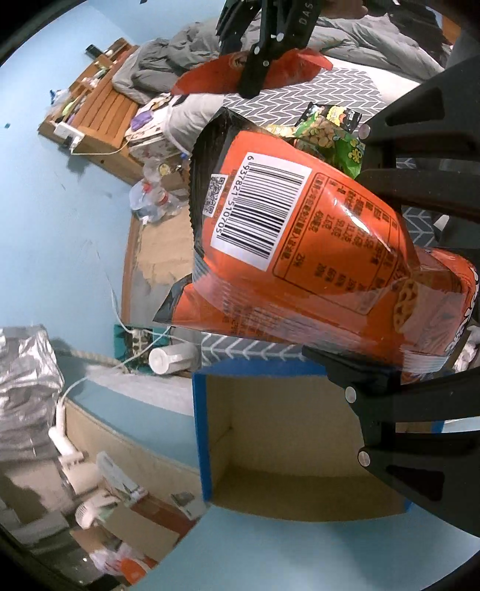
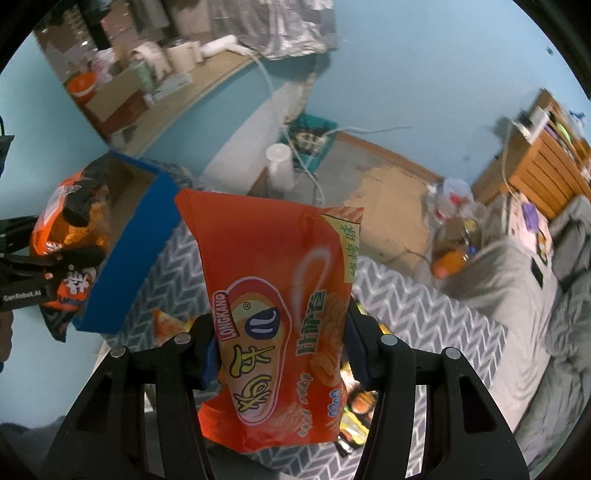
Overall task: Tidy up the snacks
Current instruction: 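Carry both orange bags into the cardboard box and open both tools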
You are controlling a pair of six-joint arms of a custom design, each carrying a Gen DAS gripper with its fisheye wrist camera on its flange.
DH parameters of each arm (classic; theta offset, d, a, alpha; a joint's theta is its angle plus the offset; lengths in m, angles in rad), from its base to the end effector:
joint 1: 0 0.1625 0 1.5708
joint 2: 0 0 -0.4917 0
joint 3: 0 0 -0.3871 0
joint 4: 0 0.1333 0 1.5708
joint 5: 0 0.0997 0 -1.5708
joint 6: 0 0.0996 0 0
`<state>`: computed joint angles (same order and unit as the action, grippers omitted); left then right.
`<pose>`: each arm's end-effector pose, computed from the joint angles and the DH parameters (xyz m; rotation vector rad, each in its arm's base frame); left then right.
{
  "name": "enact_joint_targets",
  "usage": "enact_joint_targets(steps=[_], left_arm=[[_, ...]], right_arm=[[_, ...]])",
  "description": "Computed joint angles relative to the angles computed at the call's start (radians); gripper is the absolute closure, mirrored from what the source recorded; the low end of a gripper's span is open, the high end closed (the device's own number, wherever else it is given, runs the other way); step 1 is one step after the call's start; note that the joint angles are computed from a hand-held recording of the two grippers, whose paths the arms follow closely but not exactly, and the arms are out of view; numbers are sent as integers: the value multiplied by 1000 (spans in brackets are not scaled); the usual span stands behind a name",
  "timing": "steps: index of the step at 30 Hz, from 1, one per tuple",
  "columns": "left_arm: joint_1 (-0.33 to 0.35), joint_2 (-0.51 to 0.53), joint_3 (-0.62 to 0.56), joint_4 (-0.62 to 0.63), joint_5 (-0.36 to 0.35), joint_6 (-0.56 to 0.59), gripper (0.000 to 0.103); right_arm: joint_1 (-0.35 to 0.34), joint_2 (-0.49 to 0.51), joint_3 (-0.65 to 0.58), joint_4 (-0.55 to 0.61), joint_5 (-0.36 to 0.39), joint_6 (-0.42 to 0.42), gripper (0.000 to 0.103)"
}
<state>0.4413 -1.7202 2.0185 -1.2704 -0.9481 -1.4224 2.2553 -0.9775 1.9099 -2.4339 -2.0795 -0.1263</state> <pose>-0.2199 -0.3155 0.4119 -0.1121 2.3609 -0.5133 0.4444 -0.4105 0.1656 1.0599 -2.4095 0.1008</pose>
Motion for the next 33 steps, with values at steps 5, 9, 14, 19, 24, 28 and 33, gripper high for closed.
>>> enact_joint_targets(steps=[5, 9, 14, 19, 24, 28, 33], left_arm=[[-24, -50, -7, 82, -2, -80, 50], [-50, -95, -18, 171, -10, -167, 50], [-87, -151, -35, 305, -31, -293, 50], [-110, -199, -42, 410, -58, -397, 50], [-121, -261, -43, 482, -83, -479, 50], [-117, -292, -42, 524, -96, -524, 50], [-105, -318, -36, 562, -104, -557, 50]], right_arm=[[25, 53, -40, -1, 44, -31, 49], [42, 97, -75, 9, 80, -50, 49], [66, 164, -127, 30, 134, -76, 49], [96, 232, -182, 55, 181, -102, 49], [128, 292, -232, 70, 219, -124, 49], [145, 343, -272, 83, 254, -121, 49], [156, 413, -336, 120, 281, -104, 49]])
